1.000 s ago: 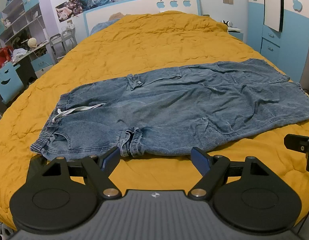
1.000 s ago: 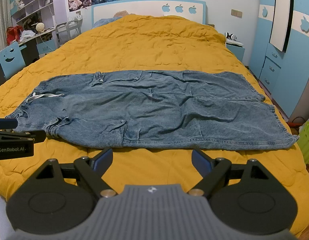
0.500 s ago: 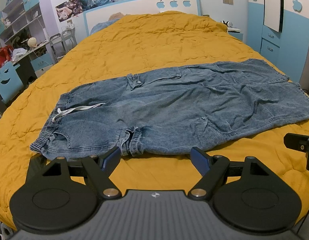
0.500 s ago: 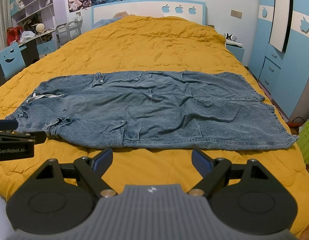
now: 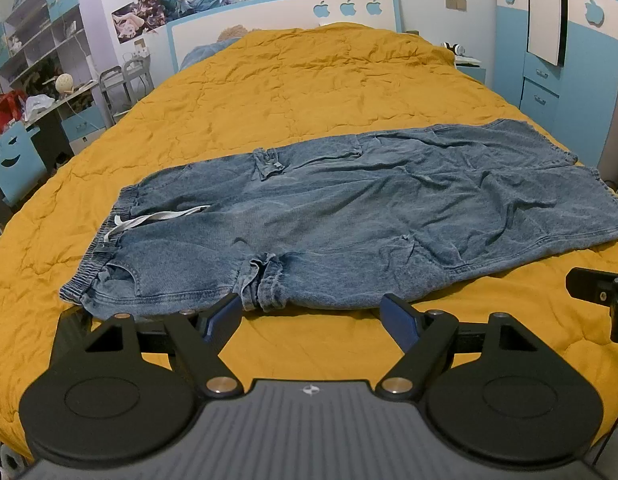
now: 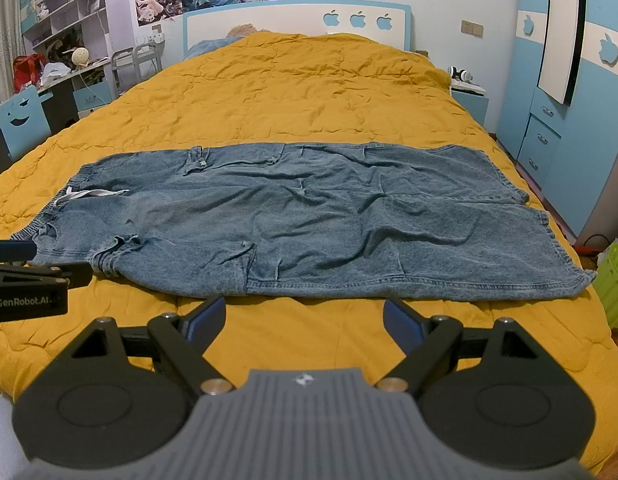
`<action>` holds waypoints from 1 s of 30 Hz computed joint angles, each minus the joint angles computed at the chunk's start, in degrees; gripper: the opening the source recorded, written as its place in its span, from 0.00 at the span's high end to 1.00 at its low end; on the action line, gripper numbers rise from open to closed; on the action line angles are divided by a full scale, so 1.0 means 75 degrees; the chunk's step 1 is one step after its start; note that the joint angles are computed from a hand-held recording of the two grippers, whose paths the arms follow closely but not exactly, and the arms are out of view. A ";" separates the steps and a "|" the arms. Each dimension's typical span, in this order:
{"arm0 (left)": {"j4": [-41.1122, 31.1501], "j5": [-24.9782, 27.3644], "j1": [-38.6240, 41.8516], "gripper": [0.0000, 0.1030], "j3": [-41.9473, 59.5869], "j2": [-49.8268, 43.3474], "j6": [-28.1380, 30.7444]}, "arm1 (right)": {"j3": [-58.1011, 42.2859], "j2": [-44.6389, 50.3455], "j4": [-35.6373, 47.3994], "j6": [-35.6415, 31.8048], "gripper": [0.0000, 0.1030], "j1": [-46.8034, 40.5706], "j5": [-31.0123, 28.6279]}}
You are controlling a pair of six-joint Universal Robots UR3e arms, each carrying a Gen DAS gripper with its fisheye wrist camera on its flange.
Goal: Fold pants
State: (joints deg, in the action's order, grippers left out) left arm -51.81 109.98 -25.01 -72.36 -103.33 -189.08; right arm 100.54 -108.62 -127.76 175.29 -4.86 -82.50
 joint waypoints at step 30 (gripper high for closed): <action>-0.0059 -0.0062 -0.0078 0.11 0.0046 -0.0031 -0.0161 | 0.0079 -0.0023 -0.0053 0.0027 0.20 0.0011 -0.0047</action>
